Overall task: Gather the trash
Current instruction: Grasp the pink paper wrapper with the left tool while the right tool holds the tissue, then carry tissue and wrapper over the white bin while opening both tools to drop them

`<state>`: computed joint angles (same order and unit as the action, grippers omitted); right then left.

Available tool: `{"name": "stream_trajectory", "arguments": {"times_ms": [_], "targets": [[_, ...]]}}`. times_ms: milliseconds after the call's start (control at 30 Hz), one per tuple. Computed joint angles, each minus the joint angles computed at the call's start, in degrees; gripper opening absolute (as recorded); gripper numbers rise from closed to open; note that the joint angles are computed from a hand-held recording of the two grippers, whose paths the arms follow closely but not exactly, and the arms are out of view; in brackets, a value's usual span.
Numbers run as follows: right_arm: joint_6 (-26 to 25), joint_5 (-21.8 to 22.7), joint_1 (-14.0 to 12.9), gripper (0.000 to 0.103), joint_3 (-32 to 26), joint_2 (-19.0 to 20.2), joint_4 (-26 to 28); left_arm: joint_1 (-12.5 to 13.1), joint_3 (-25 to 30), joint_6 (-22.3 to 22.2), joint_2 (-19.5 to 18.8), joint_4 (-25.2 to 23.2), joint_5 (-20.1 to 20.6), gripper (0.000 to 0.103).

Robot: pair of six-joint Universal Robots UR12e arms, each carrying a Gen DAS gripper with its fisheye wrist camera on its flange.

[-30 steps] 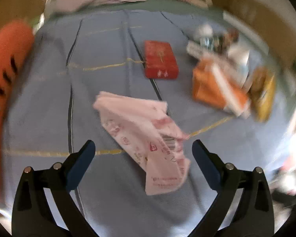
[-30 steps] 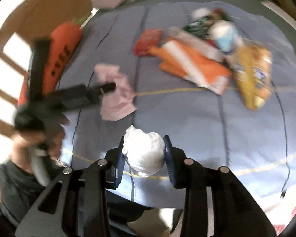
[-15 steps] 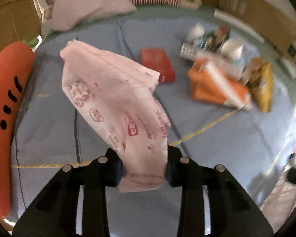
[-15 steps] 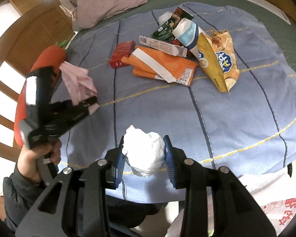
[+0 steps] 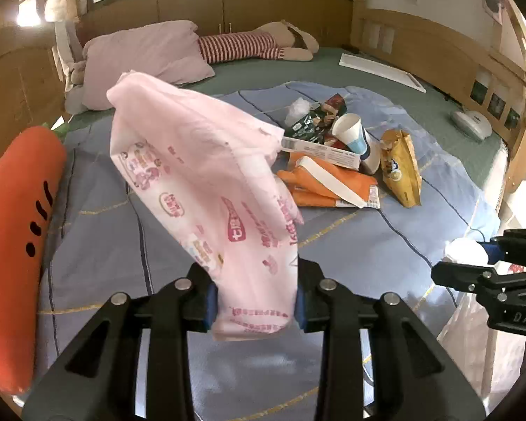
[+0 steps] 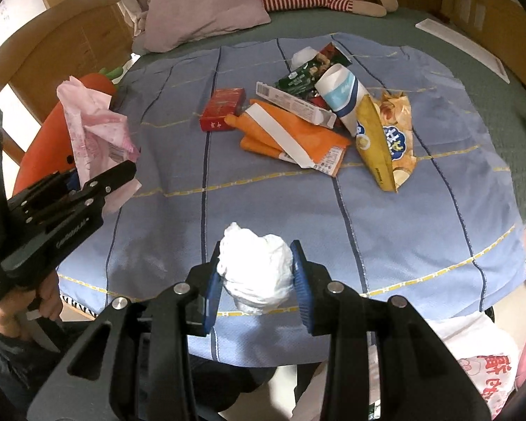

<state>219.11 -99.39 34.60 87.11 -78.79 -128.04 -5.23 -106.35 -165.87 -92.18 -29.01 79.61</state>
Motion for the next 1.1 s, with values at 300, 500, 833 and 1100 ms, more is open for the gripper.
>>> {"name": "stream_trajectory", "arguments": {"times_ms": [300,500,833,1100], "targets": [[-0.94,-1.89,0.63,0.037,-1.04,0.66,0.26,-0.59,-0.04,0.88,0.16,-1.51,1.83,0.033],[-2.22,-4.4,1.28,0.037,-1.72,0.94,0.41,-0.66,-0.14,1.07,0.28,-1.47,1.79,0.033],[-2.76,-3.1,1.26,0.037,-1.99,1.25,0.01,-0.5,-0.08,2.01,0.57,-2.61,0.47,0.033],[-1.93,-7.66,1.59,0.037,0.58,-3.26,1.71,0.79,-0.48,6.12,2.51,-6.76,-13.82,0.033]]}}
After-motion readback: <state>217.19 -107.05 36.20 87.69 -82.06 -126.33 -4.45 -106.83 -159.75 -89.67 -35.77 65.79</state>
